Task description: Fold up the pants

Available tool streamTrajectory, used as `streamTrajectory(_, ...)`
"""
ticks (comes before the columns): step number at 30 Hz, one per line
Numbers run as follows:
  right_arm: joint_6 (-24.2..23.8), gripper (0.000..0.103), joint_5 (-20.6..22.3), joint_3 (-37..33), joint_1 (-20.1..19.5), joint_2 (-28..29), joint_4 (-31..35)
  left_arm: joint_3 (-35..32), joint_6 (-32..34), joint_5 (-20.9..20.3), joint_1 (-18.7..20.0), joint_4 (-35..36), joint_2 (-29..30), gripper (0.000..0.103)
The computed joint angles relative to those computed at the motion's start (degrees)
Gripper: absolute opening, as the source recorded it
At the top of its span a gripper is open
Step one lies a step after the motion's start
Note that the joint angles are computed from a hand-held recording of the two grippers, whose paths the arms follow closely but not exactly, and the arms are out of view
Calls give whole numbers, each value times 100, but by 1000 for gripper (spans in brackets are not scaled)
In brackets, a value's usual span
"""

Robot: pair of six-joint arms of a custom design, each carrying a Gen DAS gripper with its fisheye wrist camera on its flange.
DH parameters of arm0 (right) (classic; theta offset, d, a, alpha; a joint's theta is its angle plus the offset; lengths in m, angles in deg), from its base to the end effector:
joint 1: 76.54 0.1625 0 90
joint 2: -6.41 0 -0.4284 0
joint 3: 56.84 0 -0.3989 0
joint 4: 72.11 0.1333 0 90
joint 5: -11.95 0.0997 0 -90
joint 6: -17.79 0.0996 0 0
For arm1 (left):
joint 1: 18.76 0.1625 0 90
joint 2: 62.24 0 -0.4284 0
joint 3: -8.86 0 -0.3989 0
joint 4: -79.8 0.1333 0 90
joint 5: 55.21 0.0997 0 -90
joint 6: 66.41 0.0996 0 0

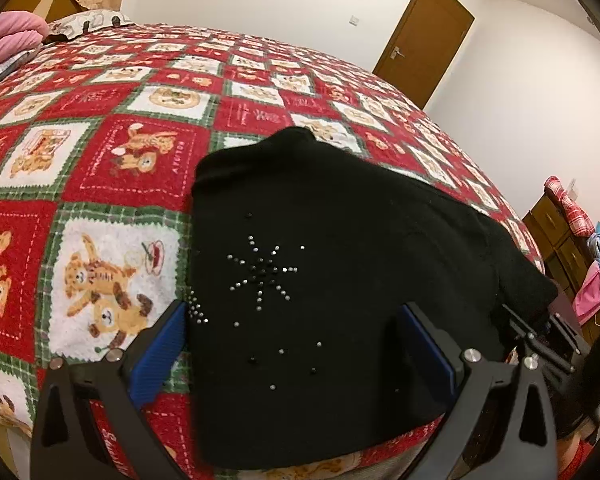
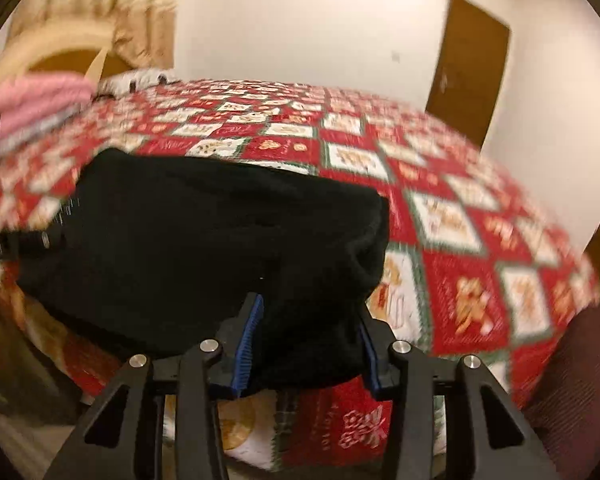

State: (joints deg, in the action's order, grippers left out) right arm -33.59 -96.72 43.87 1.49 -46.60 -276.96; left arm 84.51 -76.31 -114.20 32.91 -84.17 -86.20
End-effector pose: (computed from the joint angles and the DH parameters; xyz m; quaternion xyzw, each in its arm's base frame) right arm -0.0360 -0.6588 0.2649 0.1928 -0.8042 0.3935 0.4016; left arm -0.3286 -0.7133 -0.0177 0.1821 0.9292 -0.2771 0.1633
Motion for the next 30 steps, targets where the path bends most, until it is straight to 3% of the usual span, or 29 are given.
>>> streamTrajectory(1, -264, 45, -115, -75, 18, 109, -145, 7, -29, -47, 12, -1, -15, 103)
streamTrajectory(3, -261, 45, -208, -154, 19, 149, -56, 47, -180, -316, 89, -67, -82, 103)
streamTrajectory(8, 1453, 45, 610, -247, -321, -394, 1607, 276, -1057, -1559, 461, -631, -305, 103)
streamTrajectory(9, 1782, 46, 836, -292, -415, -477, 1934, 264, -1064, -1623, 475, -575, -318, 103)
streamTrajectory(11, 2028, 47, 1012, -322, -482, -523, 2168, 222, -865, -1479, 406, -394, -308, 102)
streamTrajectory(15, 1924, 47, 925, -323, -448, -492, 2103, 184, -418, -678, 149, -219, -190, 96)
streamTrajectory(17, 1994, 48, 973, -311, -461, -509, 2151, 205, -404, -247, 49, -217, -181, 88)
streamTrajectory(19, 2081, 48, 1028, -297, -486, -536, 2213, 295, -408, -82, 22, -309, -232, 88)
streamTrajectory(22, 2146, 49, 1069, -298, -514, -560, 2270, 329, -489, 507, -66, -80, -239, 88)
streamTrajectory(25, 2192, 49, 1097, -306, -531, -570, 2312, 334, -518, 389, -69, 181, -219, 99)
streamTrajectory(28, 2248, 50, 1124, -302, -543, -578, 2334, 316, -506, 112, -54, 312, -238, 98)
streamTrajectory(30, 2255, 50, 1125, -310, -541, -572, 2335, 398, -617, -227, -15, 140, -320, 73)
